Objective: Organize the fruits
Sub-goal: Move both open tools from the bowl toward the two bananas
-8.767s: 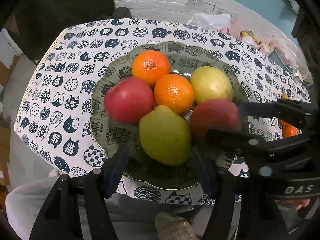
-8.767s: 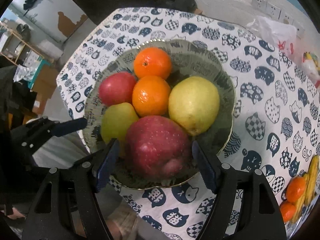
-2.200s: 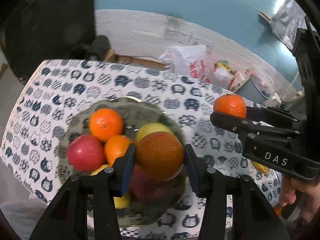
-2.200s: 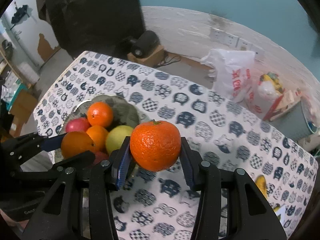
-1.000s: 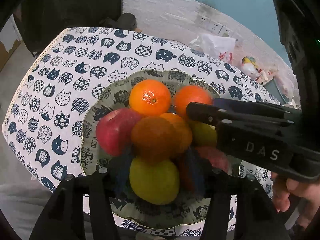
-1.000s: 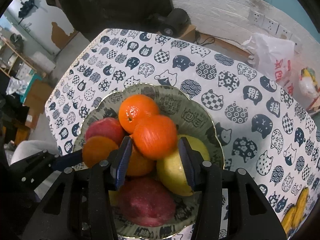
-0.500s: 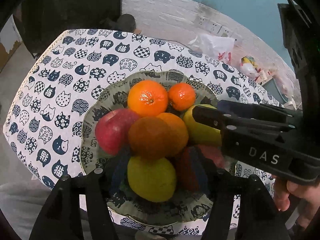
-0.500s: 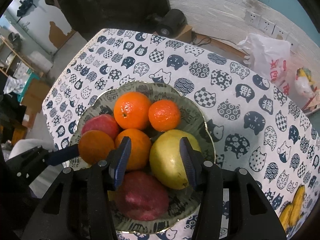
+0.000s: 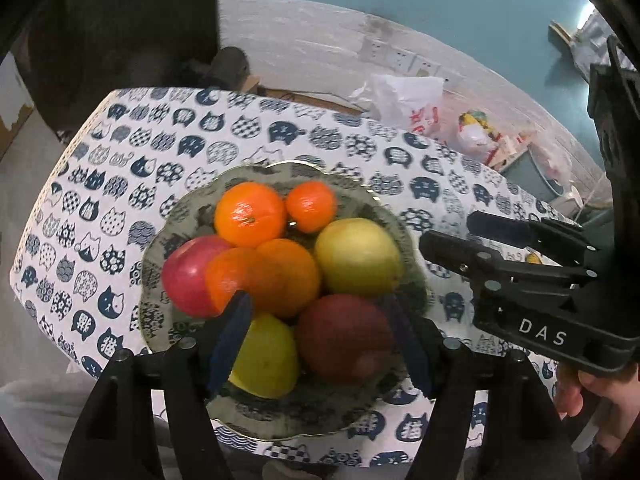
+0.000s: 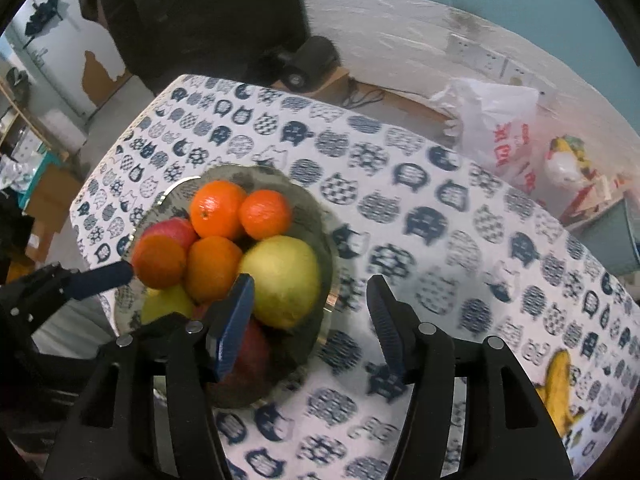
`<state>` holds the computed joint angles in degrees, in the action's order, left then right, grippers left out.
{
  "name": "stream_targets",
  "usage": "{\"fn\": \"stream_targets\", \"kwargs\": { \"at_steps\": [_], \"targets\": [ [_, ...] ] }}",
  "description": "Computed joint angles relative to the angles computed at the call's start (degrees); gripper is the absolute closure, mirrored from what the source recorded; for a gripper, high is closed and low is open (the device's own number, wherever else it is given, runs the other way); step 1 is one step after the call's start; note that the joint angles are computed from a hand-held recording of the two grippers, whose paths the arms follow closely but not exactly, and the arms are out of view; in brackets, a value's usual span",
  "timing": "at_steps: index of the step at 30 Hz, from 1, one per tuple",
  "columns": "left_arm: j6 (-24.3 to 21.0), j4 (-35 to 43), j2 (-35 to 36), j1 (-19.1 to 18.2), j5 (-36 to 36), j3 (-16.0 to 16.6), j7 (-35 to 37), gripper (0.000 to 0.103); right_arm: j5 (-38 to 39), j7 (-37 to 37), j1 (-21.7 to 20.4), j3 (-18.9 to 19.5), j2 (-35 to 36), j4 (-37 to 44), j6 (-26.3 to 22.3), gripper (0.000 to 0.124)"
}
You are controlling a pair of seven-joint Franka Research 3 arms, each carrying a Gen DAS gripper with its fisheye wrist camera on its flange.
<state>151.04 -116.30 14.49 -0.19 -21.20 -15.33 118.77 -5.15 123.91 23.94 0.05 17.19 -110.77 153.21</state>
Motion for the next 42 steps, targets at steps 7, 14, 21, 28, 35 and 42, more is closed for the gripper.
{"fn": "stream_targets", "kwargs": {
  "at_steps": [7,14,21,28,35,42],
  "targets": [
    [0.9,-1.6,-1.7,-2.0,0.7,-0.7,0.0,0.032,-4.3,4.6,-1.0,-1.0,-7.2,-8.6,0.7,0.065],
    [1.3,-3.4,-3.1,-4.7,1.5,-1.6,0.5,0.032,-8.1,8.4,-4.6,0.6,-14.4,-17.3,0.2,0.065],
    [0.4,-4.8,-3.8,-8.0,2.8,-2.4,1.3,0.031,-7.4,8.9,-8.8,2.9,-20.7,-25.6,-0.1,0.065],
    [1.2,-5.4,-2.8,-11.8,9.4,-3.0,-0.7,0.03,-5.2,8.5,-12.5,4.5,-26.9,-34.0,-0.5,0.065],
    [0.7,-5.3,-1.1,-13.9,13.2,-3.7,-2.6,0.03,-3.0,6.5,-15.3,5.3,-30.2,-39.4,-1.7,0.065],
    [0.5,-4.7,0.9,-15.0,17.1,-4.0,-5.1,0.03,1.3,1.9,-15.8,4.5,-29.9,-42.1,-0.7,0.065]
  ]
}}
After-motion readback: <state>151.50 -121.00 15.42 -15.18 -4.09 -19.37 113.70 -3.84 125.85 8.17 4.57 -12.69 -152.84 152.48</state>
